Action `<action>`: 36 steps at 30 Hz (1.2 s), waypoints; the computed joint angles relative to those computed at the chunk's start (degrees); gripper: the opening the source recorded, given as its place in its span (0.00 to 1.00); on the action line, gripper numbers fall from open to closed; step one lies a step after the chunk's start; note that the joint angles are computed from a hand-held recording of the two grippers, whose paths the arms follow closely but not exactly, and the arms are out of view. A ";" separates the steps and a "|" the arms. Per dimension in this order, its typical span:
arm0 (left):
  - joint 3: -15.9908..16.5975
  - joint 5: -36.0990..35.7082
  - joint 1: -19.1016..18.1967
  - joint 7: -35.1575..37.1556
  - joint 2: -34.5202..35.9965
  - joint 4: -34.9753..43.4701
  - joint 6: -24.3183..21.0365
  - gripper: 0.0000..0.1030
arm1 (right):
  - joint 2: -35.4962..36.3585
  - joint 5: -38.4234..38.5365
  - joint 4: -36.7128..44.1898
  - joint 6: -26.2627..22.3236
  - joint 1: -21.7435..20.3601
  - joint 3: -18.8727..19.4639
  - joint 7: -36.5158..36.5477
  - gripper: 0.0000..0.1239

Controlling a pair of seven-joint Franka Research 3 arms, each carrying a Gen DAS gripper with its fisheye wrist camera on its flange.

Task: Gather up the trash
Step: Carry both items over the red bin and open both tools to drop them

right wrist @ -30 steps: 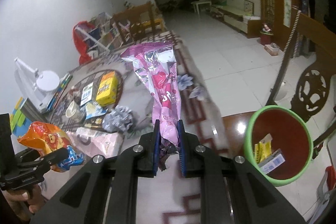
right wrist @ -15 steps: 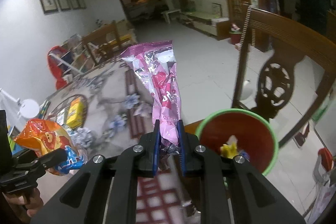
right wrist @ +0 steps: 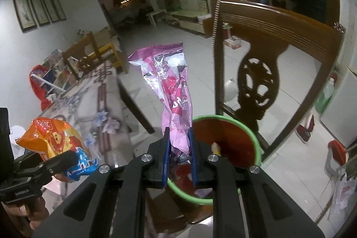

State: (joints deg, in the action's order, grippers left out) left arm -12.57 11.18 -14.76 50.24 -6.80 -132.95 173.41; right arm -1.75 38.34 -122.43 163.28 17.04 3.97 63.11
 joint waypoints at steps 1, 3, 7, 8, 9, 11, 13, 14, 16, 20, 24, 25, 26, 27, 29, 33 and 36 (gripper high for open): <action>0.47 -1.47 -0.77 1.57 1.31 0.98 0.18 0.57 | 0.39 -0.36 0.26 -0.24 -0.30 -0.28 0.33 0.11; 0.88 -5.17 -1.92 5.07 3.79 2.96 0.33 0.57 | 1.24 0.75 0.99 -1.22 -0.85 -0.70 -0.13 0.11; -0.25 -11.52 -2.06 11.54 7.95 6.48 0.64 0.57 | 3.71 -0.59 2.52 -2.51 -2.04 -0.93 1.57 0.11; -0.80 -12.85 -1.63 13.01 8.81 7.35 0.43 0.57 | 4.20 -0.74 2.88 -2.94 -2.36 -0.92 1.92 0.11; -1.43 -13.93 -1.26 14.15 9.81 8.36 0.13 0.57 | 4.45 -1.32 3.01 -2.95 -2.56 -0.86 2.44 0.11; -2.68 -15.47 -0.41 15.87 11.96 10.34 -0.74 0.57 | 5.29 -2.07 3.57 -3.25 -3.01 -0.81 3.34 0.11; -3.53 -15.93 0.21 16.21 13.77 11.97 -1.62 0.57 | 6.20 -1.04 4.43 -4.51 -3.71 -0.78 3.60 0.11; -4.04 -16.34 0.58 16.50 14.77 12.90 -2.06 0.57 | 6.53 -1.07 4.72 -4.82 -3.98 -0.81 4.06 0.11; -5.00 -16.99 1.35 17.20 16.51 14.27 -2.56 0.57 | 6.84 -0.94 5.09 -5.28 -4.43 -0.77 4.69 0.11; -6.76 -18.14 2.76 18.36 19.68 16.70 -3.45 0.58 | 7.45 -0.70 5.63 -5.92 -5.04 -0.77 6.28 0.11; -7.68 -18.28 3.54 18.32 21.84 18.68 -4.30 0.59 | 8.53 -1.24 6.61 -6.84 -5.51 -0.85 8.39 0.11; -7.89 -18.38 3.75 18.37 22.03 18.90 -4.48 0.60 | 8.69 -1.38 6.71 -6.89 -5.59 -0.82 8.77 0.11; -8.09 -18.58 3.99 18.42 22.29 19.23 -4.78 0.64 | 8.82 -1.75 6.85 -6.94 -5.63 -0.83 9.26 0.12; -8.78 -19.47 4.67 19.05 22.53 19.46 -4.90 0.66 | 8.87 -2.62 6.83 -6.78 -5.54 -0.89 10.05 0.14; -8.92 -19.77 4.82 19.11 23.33 20.45 -4.97 0.76 | 8.84 -4.43 6.68 -6.24 -5.33 -1.03 11.94 0.20; -8.47 -19.43 4.79 17.33 22.86 19.91 -4.04 0.92 | 8.36 -4.62 6.06 -4.94 -5.35 -0.75 12.60 0.45; -8.70 -19.81 5.34 17.16 22.01 18.64 -3.44 0.95 | 7.83 -5.42 5.32 -3.20 -5.18 -0.75 13.51 0.58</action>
